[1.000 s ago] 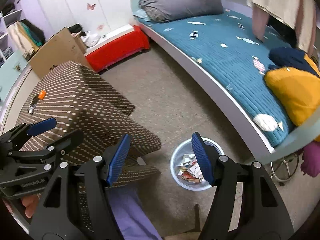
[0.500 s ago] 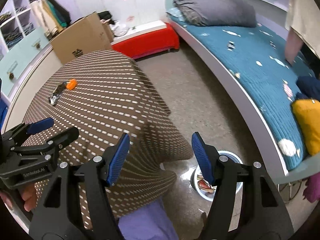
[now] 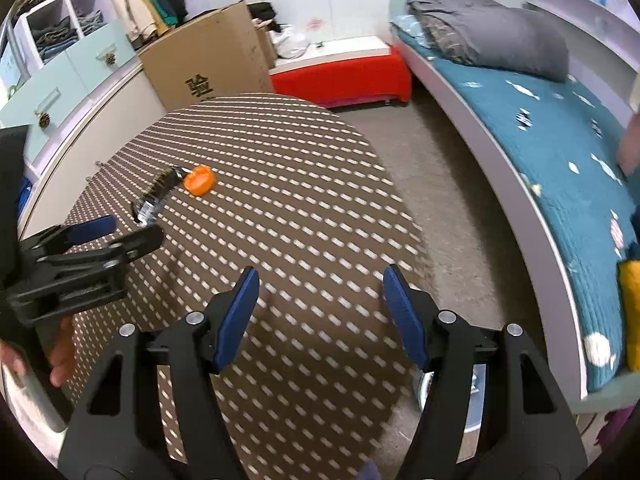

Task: Collect trash
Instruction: 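Grasp the dark wrapper with the left tool while the right tool grasps the orange cap, then carry the dark wrapper and orange cap with both tools over the bucket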

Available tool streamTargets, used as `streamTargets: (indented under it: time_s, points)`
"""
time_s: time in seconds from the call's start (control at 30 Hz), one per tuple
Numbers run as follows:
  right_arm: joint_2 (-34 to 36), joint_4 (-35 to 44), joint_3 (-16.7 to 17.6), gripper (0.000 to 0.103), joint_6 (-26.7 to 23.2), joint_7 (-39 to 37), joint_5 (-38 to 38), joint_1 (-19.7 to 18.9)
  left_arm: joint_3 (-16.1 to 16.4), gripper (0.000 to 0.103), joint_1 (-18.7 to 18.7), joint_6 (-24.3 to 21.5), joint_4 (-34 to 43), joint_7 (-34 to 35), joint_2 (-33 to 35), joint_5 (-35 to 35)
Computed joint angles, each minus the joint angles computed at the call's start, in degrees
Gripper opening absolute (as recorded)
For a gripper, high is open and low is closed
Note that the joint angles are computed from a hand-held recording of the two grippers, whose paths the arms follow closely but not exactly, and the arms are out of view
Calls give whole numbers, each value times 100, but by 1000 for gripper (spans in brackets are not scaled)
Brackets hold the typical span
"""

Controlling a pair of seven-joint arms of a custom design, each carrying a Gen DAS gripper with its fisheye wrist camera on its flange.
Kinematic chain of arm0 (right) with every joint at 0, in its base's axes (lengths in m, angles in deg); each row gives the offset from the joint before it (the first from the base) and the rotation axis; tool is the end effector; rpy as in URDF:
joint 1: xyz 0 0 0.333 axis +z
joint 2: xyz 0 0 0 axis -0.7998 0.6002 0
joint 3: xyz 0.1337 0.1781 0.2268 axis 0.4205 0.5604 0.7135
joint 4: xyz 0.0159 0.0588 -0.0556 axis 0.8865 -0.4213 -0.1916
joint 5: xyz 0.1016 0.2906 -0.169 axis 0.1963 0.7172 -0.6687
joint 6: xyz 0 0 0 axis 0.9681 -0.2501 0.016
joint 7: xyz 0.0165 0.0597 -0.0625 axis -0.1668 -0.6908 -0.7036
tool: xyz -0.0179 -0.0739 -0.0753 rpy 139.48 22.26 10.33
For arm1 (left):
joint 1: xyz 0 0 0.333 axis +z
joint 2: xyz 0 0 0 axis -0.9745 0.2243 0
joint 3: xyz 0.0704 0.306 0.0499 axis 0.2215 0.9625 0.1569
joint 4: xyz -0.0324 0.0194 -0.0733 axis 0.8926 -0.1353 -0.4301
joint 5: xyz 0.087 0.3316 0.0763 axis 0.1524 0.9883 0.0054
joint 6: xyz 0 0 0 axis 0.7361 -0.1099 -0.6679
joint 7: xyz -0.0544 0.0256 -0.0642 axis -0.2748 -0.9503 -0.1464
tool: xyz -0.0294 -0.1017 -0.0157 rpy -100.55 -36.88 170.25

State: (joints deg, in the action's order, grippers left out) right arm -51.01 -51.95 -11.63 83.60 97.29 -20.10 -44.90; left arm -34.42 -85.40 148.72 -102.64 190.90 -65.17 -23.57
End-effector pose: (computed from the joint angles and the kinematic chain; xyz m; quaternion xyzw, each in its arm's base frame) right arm 0.4499 0.1415 0.4288 -0.5614 0.7622 -0.1801 0.2671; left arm 0.5928 -0.1673 0.4267 -0.5091 0.8148 -0.2327 0.1510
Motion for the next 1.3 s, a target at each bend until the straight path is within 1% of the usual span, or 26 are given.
streamTargets:
  time_s: [0.03, 0.07, 0.1, 0.13, 0.17, 0.2, 0.23, 0.27, 0.3, 0.33, 0.43, 0.47, 0.5, 0.53, 0.57, 0.6, 0.63, 0.73, 0.83, 0.9, 1.0, 1.17, 1.3]
  points:
    - [157, 155, -53, 64, 53, -281, 234, 84, 92, 84, -50, -15, 172, -113, 150, 126]
    - [293, 314, -58, 64, 37, -412, 304, 119, 106, 84, -60, -22, 324, -156, 280, 147]
    - [385, 437, -47, 64, -7, -416, 251, 139, 100, 82, -35, -47, 457, -153, 395, 125]
    - [553, 649, -45, 64, -80, -487, 226, 179, 132, 64, -28, -151, 638, -184, 542, 145]
    - [703, 827, -58, 64, -135, -644, 313, 237, 210, 54, -74, -176, 694, -261, 598, 249]
    - [830, 967, -72, 64, -159, -838, 457, 291, 274, 44, -102, 53, 633, -264, 596, 375]
    - [1014, 1165, -68, 64, -174, -1097, 684, 338, 241, 39, -49, 36, 662, -189, 610, 366]
    - [1171, 1344, -65, 64, -209, -1312, 870, 380, 25, 35, 179, -66, 729, 77, 632, 85]
    - [1286, 1478, -82, 64, -238, -1443, 967, 426, -76, 31, 307, -121, 765, 203, 643, -130]
    - [1458, 1688, -72, 64, -288, -1628, 1093, 468, -114, 30, 381, -189, 840, 286, 677, -268]
    - [1845, 2163, 15, 64, -404, -2256, 1543, 528, 51, 29, 327, -171, 947, 206, 754, -254]
    - [1984, 2353, -34, 63, -492, -2315, 1535, 608, 54, 28, 359, -191, 953, 228, 757, -284]
    - [2086, 2503, -113, 59, -573, -2307, 1478, 699, 7, 28, 420, -207, 946, 309, 750, -363]
    - [2231, 2704, -216, 46, -676, -2262, 1352, 811, -25, 27, 460, -222, 962, 380, 757, -422]
    - [2328, 2849, -353, 39, -763, -2155, 1149, 945, -4, 27, 439, -198, 946, 376, 752, -418]
    - [2386, 2956, -513, 30, -850, -1977, 872, 1106, 47, 27, 396, -150, 923, 343, 749, -369]
    - [2415, 3037, -599, 30, -965, -1875, 687, 1194, 77, 27, 367, -105, 904, 327, 748, -330]
    - [2260, 2799, -351, 29, -794, -2151, 1113, 930, 59, 26, 377, -58, 755, 377, 642, -338]
    - [1999, 2490, -542, 29, -648, -1737, 777, 1074, -11, 26, 372, 5, 442, 413, 420, -446]
    - [1831, 2275, -503, 29, -536, -1659, 762, 1021, 72, 26, 254, 76, 322, 286, 343, -315]
    - [1545, 1974, -522, 29, -484, -1404, 521, 1002, 114, 26, 140, 77, 182, 158, 239, -165]
    - [1007, 1371, -464, 29, -362, -999, 181, 835, 90, 26, -18, 266, -199, -48, -61, 21]
    - [562, 882, -364, 29, -272, -554, -170, 608, -81, 26, -63, 380, -533, 0, -341, -69]
